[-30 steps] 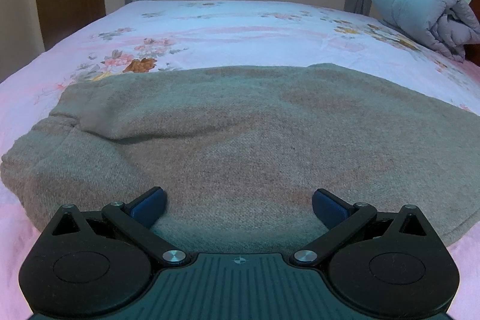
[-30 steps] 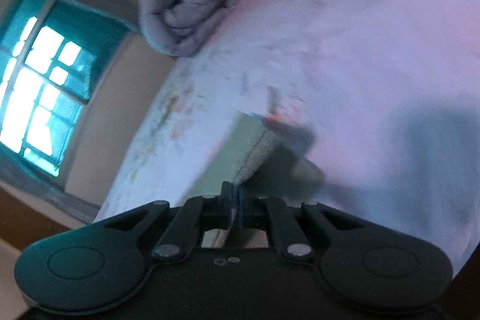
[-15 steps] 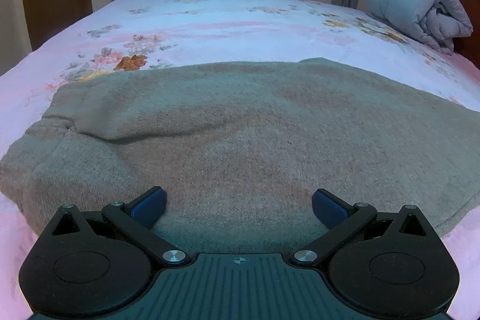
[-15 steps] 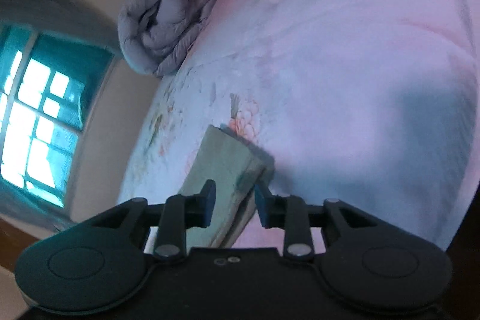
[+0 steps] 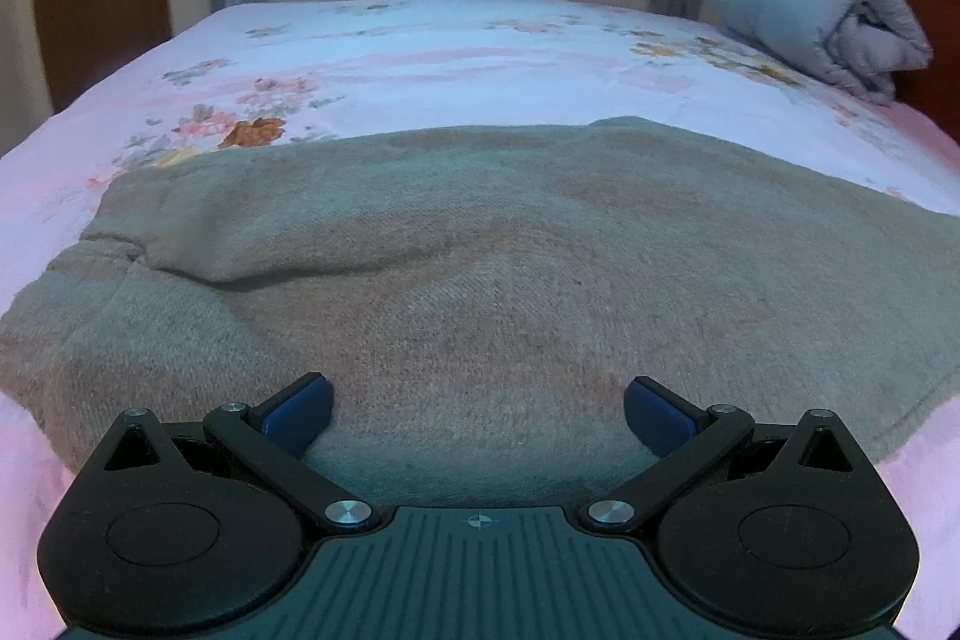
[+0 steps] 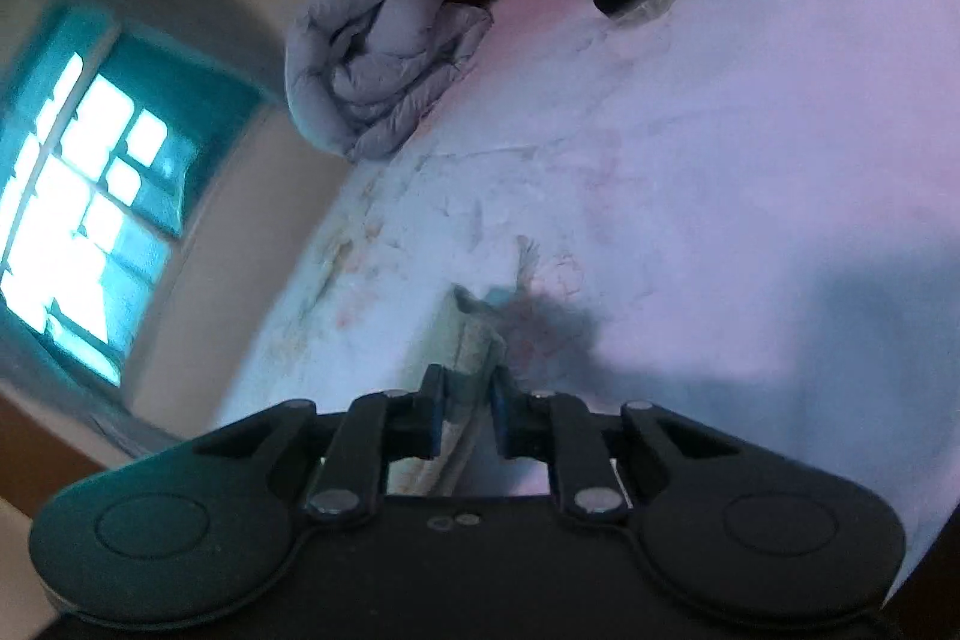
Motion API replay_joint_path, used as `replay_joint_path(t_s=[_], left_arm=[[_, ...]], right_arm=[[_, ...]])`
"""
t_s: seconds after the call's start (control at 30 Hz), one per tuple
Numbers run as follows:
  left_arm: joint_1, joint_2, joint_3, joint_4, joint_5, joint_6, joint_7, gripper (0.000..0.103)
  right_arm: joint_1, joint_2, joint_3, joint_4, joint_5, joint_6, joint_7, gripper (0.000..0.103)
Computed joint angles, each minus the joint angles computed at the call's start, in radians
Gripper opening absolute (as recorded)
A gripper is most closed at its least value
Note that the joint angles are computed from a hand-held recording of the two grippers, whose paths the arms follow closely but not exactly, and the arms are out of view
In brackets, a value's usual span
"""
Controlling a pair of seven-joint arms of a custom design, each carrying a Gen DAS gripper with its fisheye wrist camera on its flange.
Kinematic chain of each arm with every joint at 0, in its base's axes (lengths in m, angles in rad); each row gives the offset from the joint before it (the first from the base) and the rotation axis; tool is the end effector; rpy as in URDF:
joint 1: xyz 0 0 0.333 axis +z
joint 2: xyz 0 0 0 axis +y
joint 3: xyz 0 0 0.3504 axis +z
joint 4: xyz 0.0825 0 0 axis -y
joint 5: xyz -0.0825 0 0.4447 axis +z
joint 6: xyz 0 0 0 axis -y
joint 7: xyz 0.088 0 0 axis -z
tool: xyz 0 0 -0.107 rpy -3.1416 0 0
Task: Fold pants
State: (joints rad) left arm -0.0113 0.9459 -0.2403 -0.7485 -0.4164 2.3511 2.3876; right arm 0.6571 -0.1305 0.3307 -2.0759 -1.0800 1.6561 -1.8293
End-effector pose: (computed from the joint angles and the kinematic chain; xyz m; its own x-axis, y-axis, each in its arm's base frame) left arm 0.9098 -0.1177 0.4794 -0.6588 -0.7517 0.0292 -0.5066 0.4147 -0.7559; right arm 0.3726 0.4183 0.5260 -0.6468 -0.2403 -0.7238 0.3136 0.7813 -0.5396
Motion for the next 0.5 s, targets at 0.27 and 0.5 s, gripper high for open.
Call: replay_joint_path(t_s=[0.27, 0.5], left_arm=[[0.023, -0.021, -0.023, -0.041, -0.042, 0.02, 0.062, 0.103], [0.025, -0.147, 0.034, -0.24, -0.075, 0.244, -0.016, 0.103]], right_arm=[[0.011, -0.01, 0.026, -0.062, 0.036, -0.015, 0.154, 0.007], [0.002, 0.015, -0.025, 0.053, -0.09, 0.099, -0.229, 0.013]])
